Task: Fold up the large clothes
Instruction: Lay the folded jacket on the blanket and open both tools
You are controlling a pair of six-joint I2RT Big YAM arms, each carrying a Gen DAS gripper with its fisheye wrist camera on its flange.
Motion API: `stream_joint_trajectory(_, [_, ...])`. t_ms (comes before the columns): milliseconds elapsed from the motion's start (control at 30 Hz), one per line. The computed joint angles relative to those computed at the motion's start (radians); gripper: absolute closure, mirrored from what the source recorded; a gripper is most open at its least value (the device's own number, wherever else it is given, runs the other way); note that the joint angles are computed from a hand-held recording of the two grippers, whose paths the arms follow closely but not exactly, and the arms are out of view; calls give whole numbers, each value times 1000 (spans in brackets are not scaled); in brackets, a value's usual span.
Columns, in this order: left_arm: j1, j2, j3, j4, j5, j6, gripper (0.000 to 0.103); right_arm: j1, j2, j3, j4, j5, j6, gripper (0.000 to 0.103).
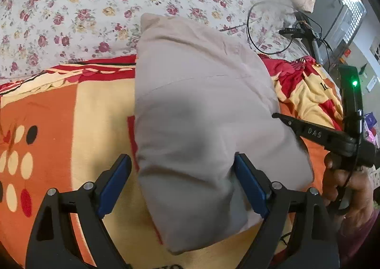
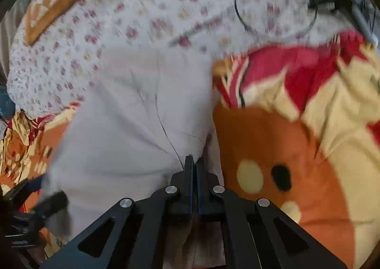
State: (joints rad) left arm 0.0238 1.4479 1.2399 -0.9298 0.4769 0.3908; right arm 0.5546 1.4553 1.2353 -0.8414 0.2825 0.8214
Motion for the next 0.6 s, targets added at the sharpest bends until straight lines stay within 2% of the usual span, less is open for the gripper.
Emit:
stream_joint_trajectory(67, [-6,-5,-7,10,-12,6,14,-4,-28,-22,34,-12,8,102])
stream_joint_trajectory(133, [-8,-5,-8,10,-15,6,14,6,-51,-14,17,18,16,96])
stream_joint_trajectory(167, [-8,-1,-5,6,-17,3,14,13,-58,-1,-9,55,30,88])
stream_joint_trajectory(200, [-8,2,-2,3,-15,0,14,23,-65,13,-37,101,49,76])
stream_joint_trajectory(267, [-6,9,9,-12,-11,0,14,37,-81,23,-22,144,46,63])
stream_joint_trajectory(333, [-3,15,23,-28,1,-9,14,45,-86,28,12,132,35,63])
stream_joint_trajectory(433, [8,30,55,-42,45,-41,14,30,-51,47,87,42,-22,65])
stream_joint_trajectory(533, [5,55,80,-44,58,-65,14,16,34,98,43,34,-60,65])
stream_joint_trajectory(600, [-6,87,98,-62,58,-55,9,-16,94,110,23,-2,-68,63])
